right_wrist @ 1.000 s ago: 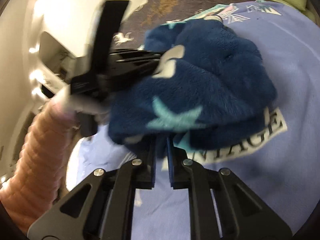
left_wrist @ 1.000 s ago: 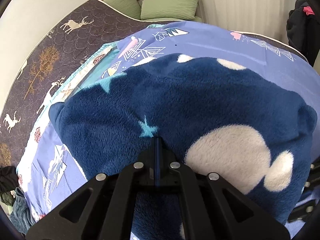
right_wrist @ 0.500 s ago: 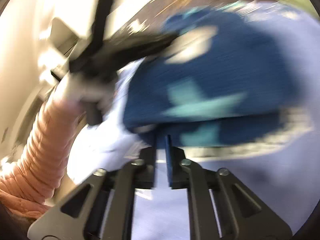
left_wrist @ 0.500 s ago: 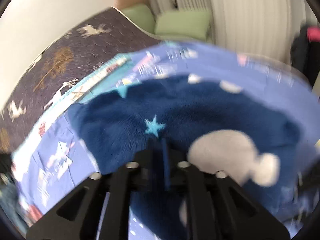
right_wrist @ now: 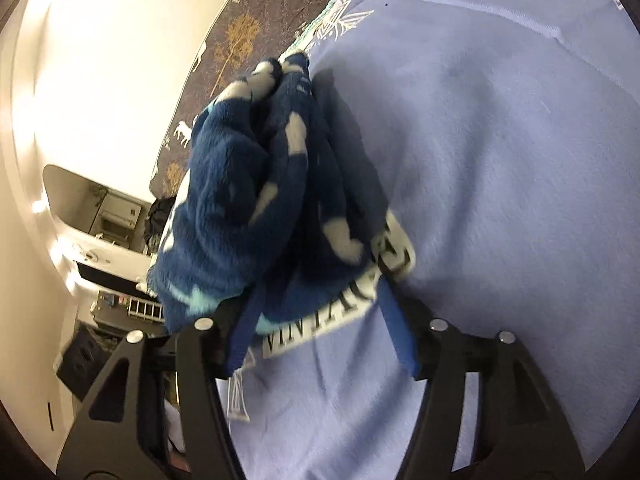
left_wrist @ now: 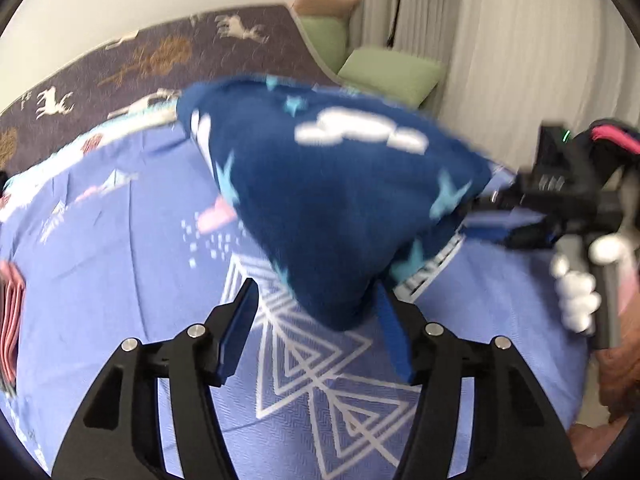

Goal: Fold small clothes

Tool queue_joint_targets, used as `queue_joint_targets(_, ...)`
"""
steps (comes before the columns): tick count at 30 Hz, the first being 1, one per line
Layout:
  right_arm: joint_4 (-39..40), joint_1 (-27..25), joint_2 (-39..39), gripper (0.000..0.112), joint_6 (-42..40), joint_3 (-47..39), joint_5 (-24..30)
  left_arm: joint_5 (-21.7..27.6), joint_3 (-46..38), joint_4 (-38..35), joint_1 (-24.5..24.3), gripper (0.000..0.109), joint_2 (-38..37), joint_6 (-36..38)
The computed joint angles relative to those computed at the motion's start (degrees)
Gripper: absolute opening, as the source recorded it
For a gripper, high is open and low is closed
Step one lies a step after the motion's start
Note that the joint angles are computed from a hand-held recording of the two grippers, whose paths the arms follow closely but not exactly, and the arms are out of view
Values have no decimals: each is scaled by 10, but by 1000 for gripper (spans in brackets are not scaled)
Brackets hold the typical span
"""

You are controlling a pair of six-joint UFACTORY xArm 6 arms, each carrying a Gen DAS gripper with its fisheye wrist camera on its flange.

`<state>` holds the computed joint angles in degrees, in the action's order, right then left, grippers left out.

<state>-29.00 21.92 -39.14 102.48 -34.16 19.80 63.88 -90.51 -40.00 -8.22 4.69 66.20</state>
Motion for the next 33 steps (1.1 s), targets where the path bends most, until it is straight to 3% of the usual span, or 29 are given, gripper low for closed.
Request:
queue_joint_targets(3,-53,12,47,54,18,-55,55,-72,24,25,-34,60,7,-37)
queue_joint_targets(4,-62,19,66,34,18,-76,79,-85,25,30,-41,60,12,-52)
queue_joint_targets(5,-65,24,75,21,17,-86,97,-109,34,40,-51,60,11,-64)
queue_joint_targets(7,-93,24,62,16,50,-75,92,-175,68,67,-72,60,-2,-48)
queue_joint_targets(9,-115,30,29,15,66,-59,115,-273,127,85,-93,60,-31,29)
queue_joint_targets(11,-91,20,19,14,26,-48,114,-336,163,87,-102,61,-50,101)
queue_joint_targets(15,-64,14,32,19,-22,-47,101,-328,159,81,-98,58,-46,107)
queue_joint_targets(17,-55,28,23,27,-52,-60,145,-338,178,43,-101,57,-62,163)
queue_joint_targets(19,-79,50,-7,31,-31,-62,196,-335,189,27,-99,57,-75,194)
queue_joint_targets(22,-151,82,-61,35,42,-59,243,-260,160,14,-77,57,-81,174)
queue_joint_targets(24,-181,76,-85,48,63,-48,201,-190,130,-9,-53,57,-83,157)
queue_joint_targets(25,-179,67,-86,60,58,-46,176,-146,108,-28,-36,57,-83,153)
queue_joint_targets(26,-169,53,-78,63,40,-48,139,-115,93,-43,-24,57,-83,148)
queue_joint_targets(28,-134,39,-45,63,-18,-69,119,-59,49,-85,0,57,-73,128)
queue_joint_targets(30,-116,40,-6,59,-53,-98,123,-59,19,-112,1,57,-58,114)
queue_joint_targets(31,-99,36,21,30,-82,-115,119,-74,8,-115,-7,57,-50,113)
queue_joint_targets(32,-87,39,39,15,-101,-132,140,-95,-4,-96,-23,57,-34,109)
queue_joint_targets(33,-82,44,58,15,-117,-152,184,-112,-1,-65,-39,57,-31,93)
